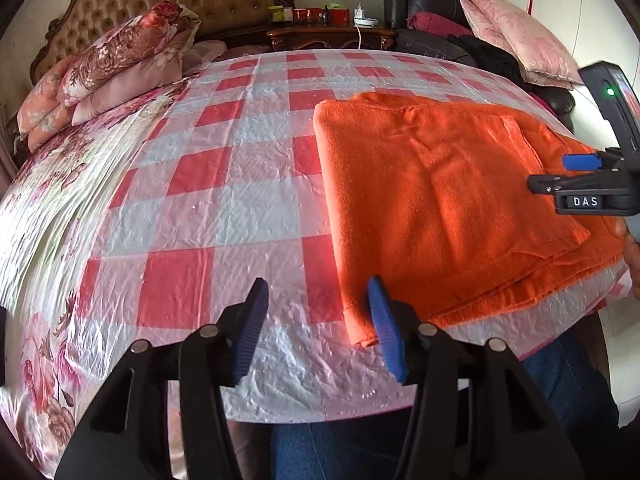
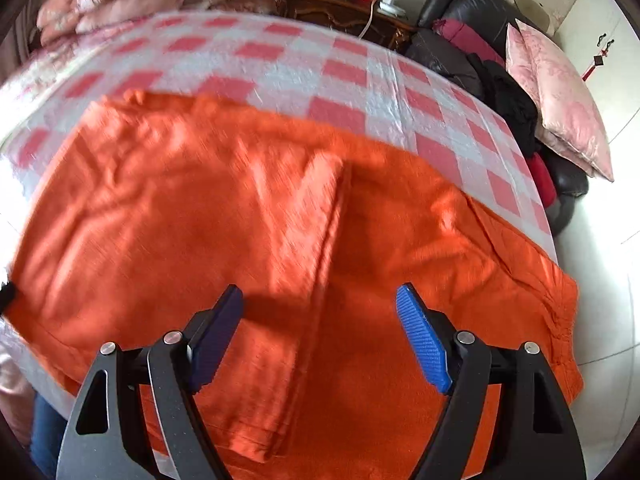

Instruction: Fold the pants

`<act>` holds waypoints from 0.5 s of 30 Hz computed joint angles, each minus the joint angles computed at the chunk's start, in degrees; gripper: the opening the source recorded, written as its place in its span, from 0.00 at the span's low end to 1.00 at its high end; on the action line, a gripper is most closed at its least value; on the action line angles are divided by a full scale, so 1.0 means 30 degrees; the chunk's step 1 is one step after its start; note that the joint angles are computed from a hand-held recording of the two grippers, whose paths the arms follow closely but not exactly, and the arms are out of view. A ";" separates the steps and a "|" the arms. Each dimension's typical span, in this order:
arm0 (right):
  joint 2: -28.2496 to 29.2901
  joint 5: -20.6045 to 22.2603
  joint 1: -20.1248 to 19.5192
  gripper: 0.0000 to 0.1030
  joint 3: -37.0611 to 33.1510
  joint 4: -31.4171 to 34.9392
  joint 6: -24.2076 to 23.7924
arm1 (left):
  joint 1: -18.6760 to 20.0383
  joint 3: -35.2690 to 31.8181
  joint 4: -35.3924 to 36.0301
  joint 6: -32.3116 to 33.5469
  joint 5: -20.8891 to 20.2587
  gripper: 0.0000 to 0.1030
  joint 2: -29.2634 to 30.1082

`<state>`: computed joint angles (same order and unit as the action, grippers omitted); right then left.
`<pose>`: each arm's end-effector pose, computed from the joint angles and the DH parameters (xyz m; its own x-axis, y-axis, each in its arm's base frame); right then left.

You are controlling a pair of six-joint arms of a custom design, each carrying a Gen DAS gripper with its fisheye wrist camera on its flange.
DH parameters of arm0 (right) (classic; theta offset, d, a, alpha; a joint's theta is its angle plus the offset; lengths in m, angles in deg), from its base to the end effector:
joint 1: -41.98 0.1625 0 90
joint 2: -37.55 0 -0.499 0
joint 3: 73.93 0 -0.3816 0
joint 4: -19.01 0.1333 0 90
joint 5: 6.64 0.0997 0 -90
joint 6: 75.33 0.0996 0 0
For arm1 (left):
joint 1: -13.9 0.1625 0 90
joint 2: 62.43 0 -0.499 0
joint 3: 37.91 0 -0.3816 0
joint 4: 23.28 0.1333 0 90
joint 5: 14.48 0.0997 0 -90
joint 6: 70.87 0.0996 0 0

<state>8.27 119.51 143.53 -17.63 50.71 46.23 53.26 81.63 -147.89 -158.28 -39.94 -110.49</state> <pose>0.2195 -0.7020 0.1127 -0.3004 -0.6410 0.7063 -0.8159 0.5562 0.1578 -0.2518 -0.4953 0.0778 -0.6113 -0.4763 -0.6320 0.1740 0.6982 -0.6945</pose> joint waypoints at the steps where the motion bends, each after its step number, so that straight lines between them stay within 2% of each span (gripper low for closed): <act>1: -0.0249 -0.0425 -0.0134 0.78 0.0345 -0.0315 -0.0157 | -0.0080 0.0048 0.0189 -0.0226 -0.0024 0.53 -0.0038; 3: -0.0608 -0.0497 -0.0209 0.79 0.0989 -0.1307 -0.0900 | -0.0228 0.0153 0.0225 -0.0624 -0.0141 0.53 -0.0183; 5: -0.0763 -0.0162 -0.0168 0.79 0.1143 -0.1730 -0.0510 | -0.0281 0.0375 -0.0588 -0.0857 -0.0330 0.54 -0.0391; 7: -0.0634 -0.0845 -0.0202 0.79 0.0463 0.0109 0.1099 | -0.0265 0.0800 -0.2678 -0.0647 -0.0464 0.54 -0.0538; 11: -0.1208 -0.2054 -0.0041 0.79 0.1592 0.0710 0.1222 | 0.0194 0.1014 -0.7211 0.1155 -0.1436 0.53 -0.0217; 12: -0.1249 -0.2157 -0.0017 0.79 0.1762 0.0881 0.1283 | 0.0320 0.0793 -0.7190 0.1209 -0.1697 0.53 -0.0118; 15: -0.1530 -0.1799 0.0031 0.78 0.2743 0.0210 0.0915 | 0.0472 -0.0093 -0.4808 0.0220 -0.1992 0.53 0.0073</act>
<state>3.68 114.11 143.63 -9.40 51.34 48.98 54.68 81.36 -162.32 -157.62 -45.92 -110.27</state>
